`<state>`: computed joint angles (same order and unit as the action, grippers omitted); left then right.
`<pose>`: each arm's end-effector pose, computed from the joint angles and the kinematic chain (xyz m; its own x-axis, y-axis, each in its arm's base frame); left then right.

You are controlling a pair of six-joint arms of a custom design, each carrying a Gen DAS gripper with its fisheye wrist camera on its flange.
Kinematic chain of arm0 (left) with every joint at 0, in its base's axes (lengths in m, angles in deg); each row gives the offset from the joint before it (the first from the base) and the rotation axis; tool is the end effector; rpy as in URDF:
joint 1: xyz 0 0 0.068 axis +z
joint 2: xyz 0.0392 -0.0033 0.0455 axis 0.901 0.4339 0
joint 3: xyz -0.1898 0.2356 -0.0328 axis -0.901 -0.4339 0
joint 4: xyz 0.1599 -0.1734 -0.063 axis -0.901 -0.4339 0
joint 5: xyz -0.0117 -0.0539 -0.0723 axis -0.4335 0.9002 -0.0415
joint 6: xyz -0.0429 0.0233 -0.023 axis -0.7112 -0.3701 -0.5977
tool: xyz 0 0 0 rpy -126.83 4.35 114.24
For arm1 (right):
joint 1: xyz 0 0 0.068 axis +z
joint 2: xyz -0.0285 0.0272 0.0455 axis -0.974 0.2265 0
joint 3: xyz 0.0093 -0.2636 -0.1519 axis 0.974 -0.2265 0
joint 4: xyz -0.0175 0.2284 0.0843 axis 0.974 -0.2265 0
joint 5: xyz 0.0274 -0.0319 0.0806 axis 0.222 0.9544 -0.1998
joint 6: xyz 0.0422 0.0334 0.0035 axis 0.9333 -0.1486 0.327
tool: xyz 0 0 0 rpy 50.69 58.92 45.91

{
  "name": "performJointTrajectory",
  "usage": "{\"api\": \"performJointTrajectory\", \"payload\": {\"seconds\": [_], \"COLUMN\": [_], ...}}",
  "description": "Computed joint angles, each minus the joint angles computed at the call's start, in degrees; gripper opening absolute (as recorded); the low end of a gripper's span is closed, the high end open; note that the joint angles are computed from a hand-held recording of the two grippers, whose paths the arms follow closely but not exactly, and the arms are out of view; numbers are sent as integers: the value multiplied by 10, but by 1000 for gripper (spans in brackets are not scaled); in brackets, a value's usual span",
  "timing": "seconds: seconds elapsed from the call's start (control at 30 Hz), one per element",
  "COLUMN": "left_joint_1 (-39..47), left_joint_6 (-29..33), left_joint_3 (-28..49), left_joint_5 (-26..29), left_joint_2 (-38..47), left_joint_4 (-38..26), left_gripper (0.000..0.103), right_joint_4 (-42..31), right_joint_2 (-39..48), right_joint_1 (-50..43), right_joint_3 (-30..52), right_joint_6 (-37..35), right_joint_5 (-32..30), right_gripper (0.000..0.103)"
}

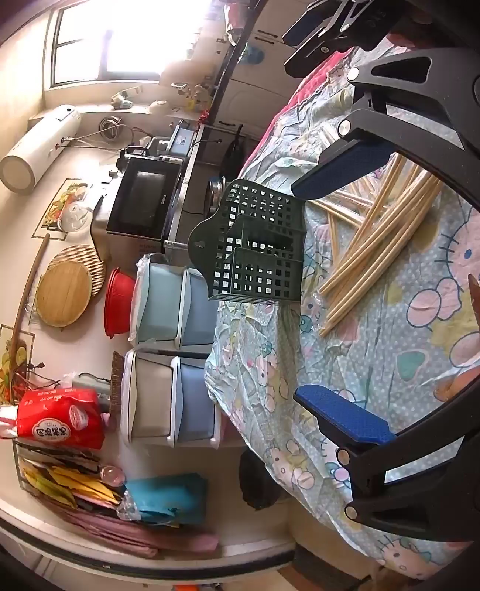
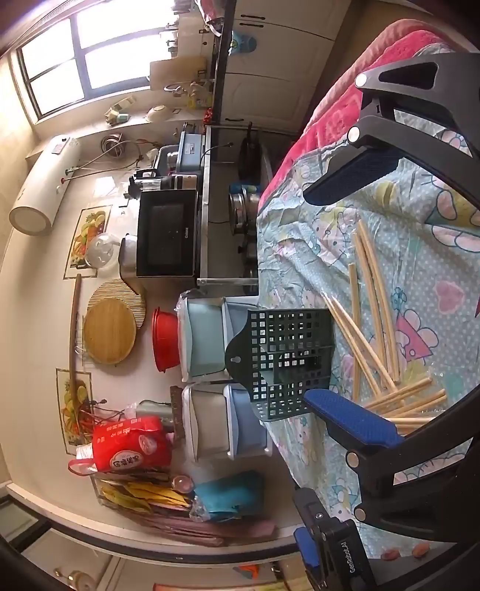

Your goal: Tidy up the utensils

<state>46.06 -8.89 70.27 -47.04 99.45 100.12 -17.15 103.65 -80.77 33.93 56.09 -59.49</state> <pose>0.2905 -0.0997 0.2130 -0.3168 -0.0129 -0.9484 0.3763 0.9161 -0.1382 0.1942 -0.0199 0.2051 -0.1307 0.0654 -0.9893 0.2627 0.9644 0.0290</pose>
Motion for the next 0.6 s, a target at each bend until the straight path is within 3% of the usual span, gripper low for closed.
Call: {"api": "performJointTrajectory", "payload": {"seconds": [0.6], "left_joint_1": [-1], "left_joint_6": [1], "left_joint_3": [-1], "left_joint_5": [-3], "left_joint_2": [1], "left_joint_4": [5], "left_gripper": [93], "right_joint_4": [-12], "right_joint_2": [-24], "right_joint_1": [10], "right_joint_3": [-7], "right_joint_6": [3], "right_joint_5": [6], "right_gripper": [97]}}
